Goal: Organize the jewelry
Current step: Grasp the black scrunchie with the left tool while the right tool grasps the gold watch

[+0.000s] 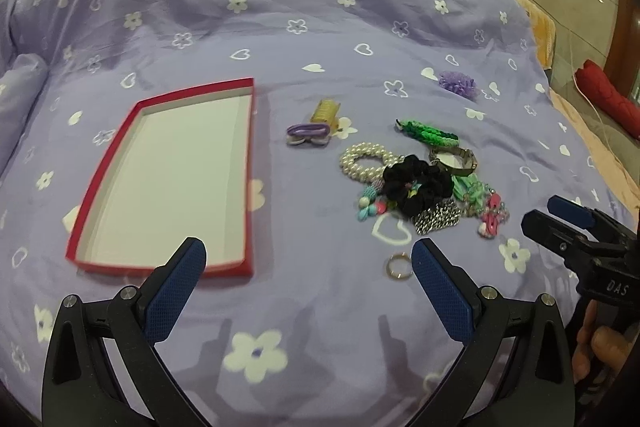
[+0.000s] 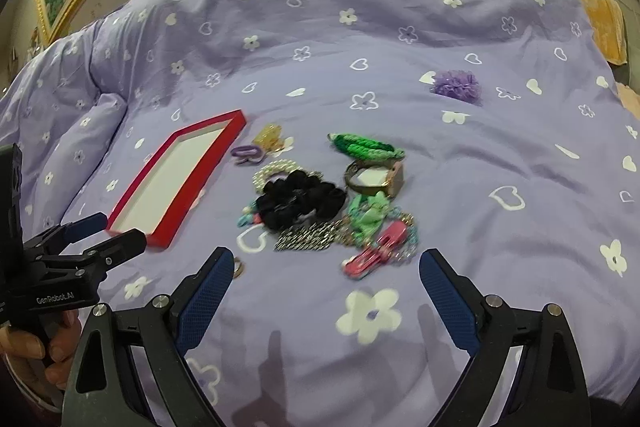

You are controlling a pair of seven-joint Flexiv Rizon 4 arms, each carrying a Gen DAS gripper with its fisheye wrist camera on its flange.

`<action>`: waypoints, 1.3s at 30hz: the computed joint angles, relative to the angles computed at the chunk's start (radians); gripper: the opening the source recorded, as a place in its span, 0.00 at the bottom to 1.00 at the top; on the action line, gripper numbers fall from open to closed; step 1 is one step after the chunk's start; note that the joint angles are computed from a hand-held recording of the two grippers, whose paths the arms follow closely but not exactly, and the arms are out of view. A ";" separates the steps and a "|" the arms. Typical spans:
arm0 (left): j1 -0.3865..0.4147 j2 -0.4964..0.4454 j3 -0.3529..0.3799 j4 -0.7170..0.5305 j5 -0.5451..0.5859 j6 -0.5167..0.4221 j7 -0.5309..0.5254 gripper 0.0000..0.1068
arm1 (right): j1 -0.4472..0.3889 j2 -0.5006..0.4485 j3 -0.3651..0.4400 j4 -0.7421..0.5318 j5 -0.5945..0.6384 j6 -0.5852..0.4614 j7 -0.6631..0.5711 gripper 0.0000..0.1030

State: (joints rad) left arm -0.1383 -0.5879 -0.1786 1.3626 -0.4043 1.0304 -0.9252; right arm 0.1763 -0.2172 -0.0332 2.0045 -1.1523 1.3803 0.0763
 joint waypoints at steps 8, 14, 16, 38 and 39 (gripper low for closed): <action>-0.042 -0.107 0.001 -0.182 0.049 -0.096 0.008 0.84 | -0.017 -0.052 -0.015 -0.049 0.155 0.024 -0.118 0.69; -0.073 -0.204 0.009 -0.351 0.073 -0.204 0.001 0.72 | -0.010 -0.108 -0.020 -0.118 0.344 -0.018 -0.266 0.55; -0.087 -0.242 0.017 -0.416 0.085 -0.253 -0.012 0.69 | -0.014 -0.134 -0.010 -0.148 0.427 -0.030 -0.326 0.54; -0.110 -0.353 0.003 -0.592 0.081 -0.470 0.021 0.14 | 0.056 -0.225 -0.069 -0.237 0.677 -0.087 -0.524 0.10; -0.104 -0.343 -0.002 -0.577 0.071 -0.464 0.024 0.14 | 0.060 -0.220 -0.075 -0.228 0.668 -0.075 -0.514 0.09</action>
